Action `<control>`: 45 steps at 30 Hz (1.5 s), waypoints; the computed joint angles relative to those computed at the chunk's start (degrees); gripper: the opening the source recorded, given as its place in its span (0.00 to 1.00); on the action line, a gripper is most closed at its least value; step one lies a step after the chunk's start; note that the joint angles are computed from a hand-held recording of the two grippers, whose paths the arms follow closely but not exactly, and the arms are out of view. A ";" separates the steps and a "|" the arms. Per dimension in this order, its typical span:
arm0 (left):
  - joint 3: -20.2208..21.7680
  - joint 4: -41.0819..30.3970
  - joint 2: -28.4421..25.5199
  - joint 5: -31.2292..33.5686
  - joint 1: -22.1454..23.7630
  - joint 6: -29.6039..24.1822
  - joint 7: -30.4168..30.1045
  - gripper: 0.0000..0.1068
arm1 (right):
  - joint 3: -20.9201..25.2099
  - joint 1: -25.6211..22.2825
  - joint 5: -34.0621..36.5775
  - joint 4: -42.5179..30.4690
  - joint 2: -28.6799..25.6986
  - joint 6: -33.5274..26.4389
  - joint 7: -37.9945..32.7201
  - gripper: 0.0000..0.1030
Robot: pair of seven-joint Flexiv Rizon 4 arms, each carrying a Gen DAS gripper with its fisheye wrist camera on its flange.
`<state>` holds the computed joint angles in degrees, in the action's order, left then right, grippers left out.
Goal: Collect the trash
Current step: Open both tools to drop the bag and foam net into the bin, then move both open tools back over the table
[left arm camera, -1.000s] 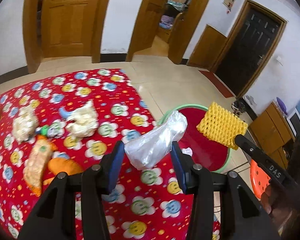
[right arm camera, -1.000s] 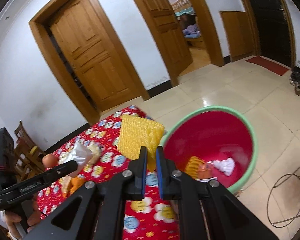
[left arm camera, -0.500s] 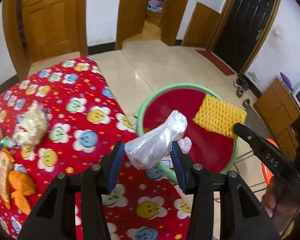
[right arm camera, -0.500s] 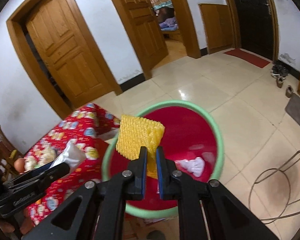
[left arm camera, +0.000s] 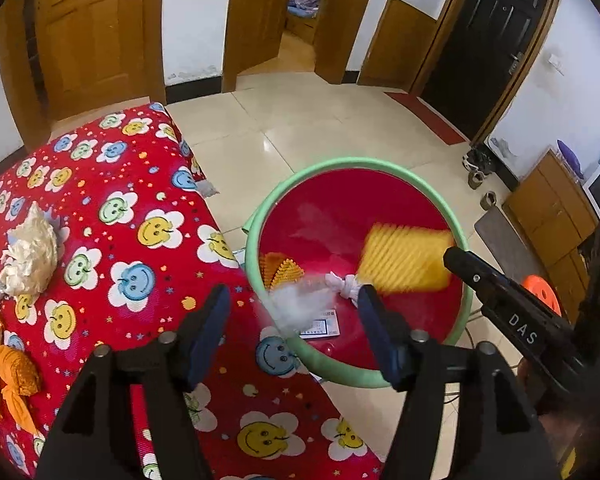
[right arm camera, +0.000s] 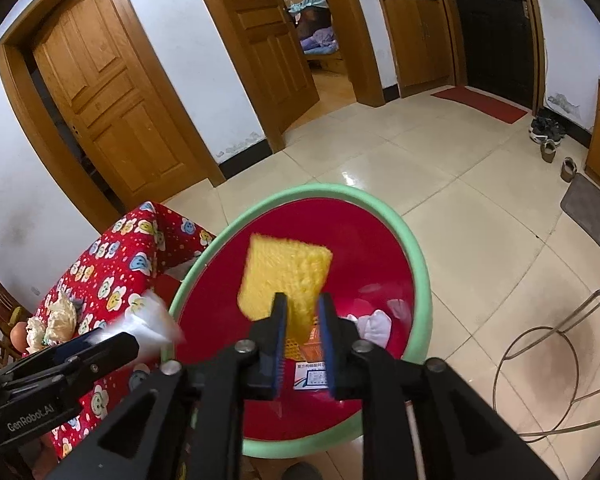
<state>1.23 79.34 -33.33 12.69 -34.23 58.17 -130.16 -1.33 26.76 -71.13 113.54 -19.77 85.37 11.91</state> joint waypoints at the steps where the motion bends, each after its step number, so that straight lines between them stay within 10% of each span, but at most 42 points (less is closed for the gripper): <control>1: 0.38 0.04 0.25 0.42 -0.29 -0.14 -0.39 0.65 | -0.42 0.03 -0.81 0.02 0.11 0.43 0.93 0.30; 16: 1.82 5.70 6.66 5.48 -0.31 -0.47 -8.73 0.67 | 2.81 -4.44 -12.58 -1.17 1.89 2.27 11.21 0.50; 45: -3.65 23.47 27.33 20.33 8.99 -7.12 -25.79 0.69 | 5.12 6.83 -0.10 -6.05 0.37 -1.69 -1.44 0.63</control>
